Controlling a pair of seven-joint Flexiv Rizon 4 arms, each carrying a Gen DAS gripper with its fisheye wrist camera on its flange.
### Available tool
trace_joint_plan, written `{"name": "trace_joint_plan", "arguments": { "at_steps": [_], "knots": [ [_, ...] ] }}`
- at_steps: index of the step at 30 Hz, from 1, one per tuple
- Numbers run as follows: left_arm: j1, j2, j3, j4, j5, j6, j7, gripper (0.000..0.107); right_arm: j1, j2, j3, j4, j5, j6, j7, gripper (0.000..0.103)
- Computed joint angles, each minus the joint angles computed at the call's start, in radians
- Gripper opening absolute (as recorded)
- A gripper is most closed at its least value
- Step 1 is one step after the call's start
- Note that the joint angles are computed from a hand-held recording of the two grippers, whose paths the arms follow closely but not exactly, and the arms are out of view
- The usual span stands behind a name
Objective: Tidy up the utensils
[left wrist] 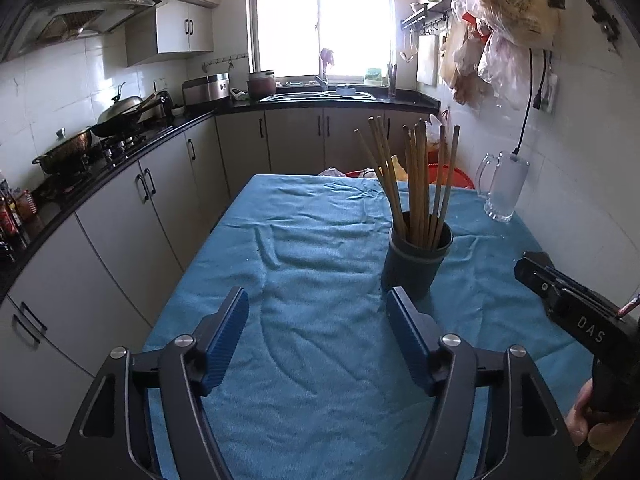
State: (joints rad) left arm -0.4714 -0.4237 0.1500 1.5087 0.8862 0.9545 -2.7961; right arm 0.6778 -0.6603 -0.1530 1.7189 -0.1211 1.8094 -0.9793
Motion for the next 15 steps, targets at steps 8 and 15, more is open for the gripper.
{"name": "trace_joint_plan", "arguments": {
  "at_steps": [8, 15],
  "knots": [
    [-0.021, 0.006, -0.014, 0.008, 0.021, -0.048, -0.014, 0.076, 0.168, 0.030, -0.166, 0.092, 0.063, 0.007, -0.019, 0.063],
    [-0.023, 0.009, -0.024, 0.021, 0.018, -0.046, -0.016, 0.076, 0.225, 0.035, -0.219, 0.130, 0.089, 0.002, -0.022, 0.064]
  ]
}}
